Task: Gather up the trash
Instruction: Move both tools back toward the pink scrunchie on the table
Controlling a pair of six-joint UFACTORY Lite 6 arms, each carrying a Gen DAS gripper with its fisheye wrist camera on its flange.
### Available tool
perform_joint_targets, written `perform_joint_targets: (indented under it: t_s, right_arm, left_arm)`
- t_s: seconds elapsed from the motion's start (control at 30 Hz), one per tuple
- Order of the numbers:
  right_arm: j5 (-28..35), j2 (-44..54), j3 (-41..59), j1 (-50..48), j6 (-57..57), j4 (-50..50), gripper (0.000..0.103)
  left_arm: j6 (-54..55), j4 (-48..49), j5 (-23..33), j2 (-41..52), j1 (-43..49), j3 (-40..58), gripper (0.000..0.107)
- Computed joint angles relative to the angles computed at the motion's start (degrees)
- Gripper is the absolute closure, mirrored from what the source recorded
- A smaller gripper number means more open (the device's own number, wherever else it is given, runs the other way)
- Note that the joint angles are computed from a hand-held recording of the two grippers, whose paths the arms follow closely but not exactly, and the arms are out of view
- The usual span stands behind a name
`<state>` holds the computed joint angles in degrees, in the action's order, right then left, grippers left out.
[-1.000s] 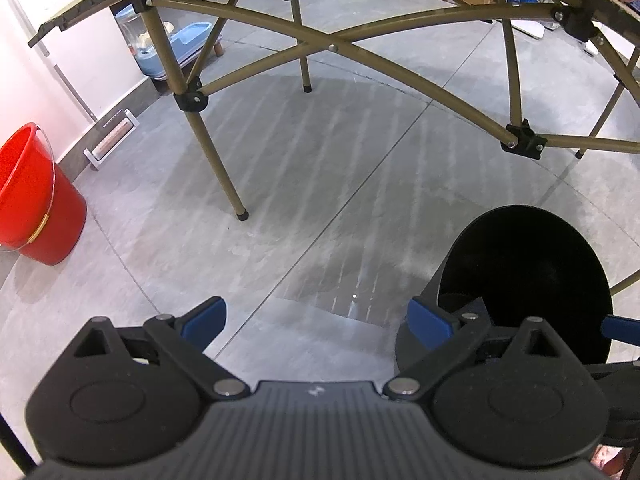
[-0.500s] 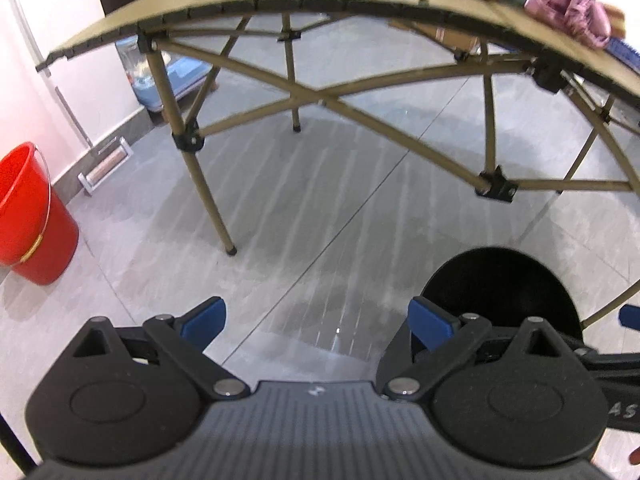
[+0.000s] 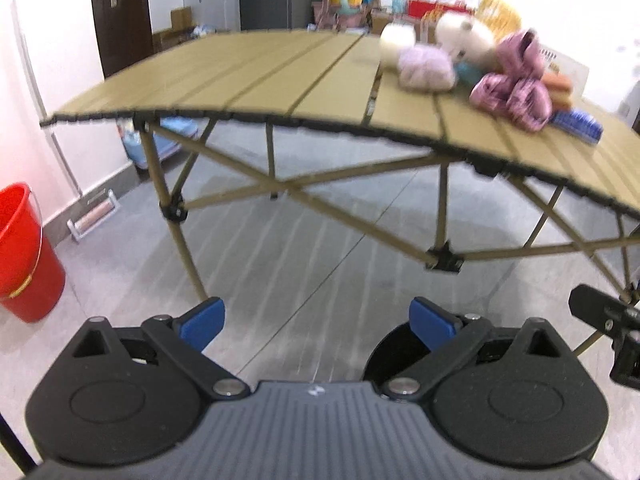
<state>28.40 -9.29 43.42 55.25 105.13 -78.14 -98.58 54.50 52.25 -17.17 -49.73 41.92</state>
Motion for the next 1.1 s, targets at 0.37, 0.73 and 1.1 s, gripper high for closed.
perform_joint_targets:
  t_s: [0.37,0.73,1.1]
  right_arm:
    - [1.44,-12.04,-5.18,-4.87,13.98,-16.53,0.0]
    - [-1.87,-13.65,-5.74,-14.58,27.8,-33.22,0.0]
    - [-7.68,-7.87,-0.14,-28.23,53.82,-63.51,0.0]
  left_arm:
    - [-2.63,4.24,6.44,0.33,-6.84,7.56,0.004]
    - [-0.16,8.35,5.35,13.9,-5.77,20.72,0.004]
    - [4.64,11.51,0.9,28.47,-0.23,37.48,0.004]
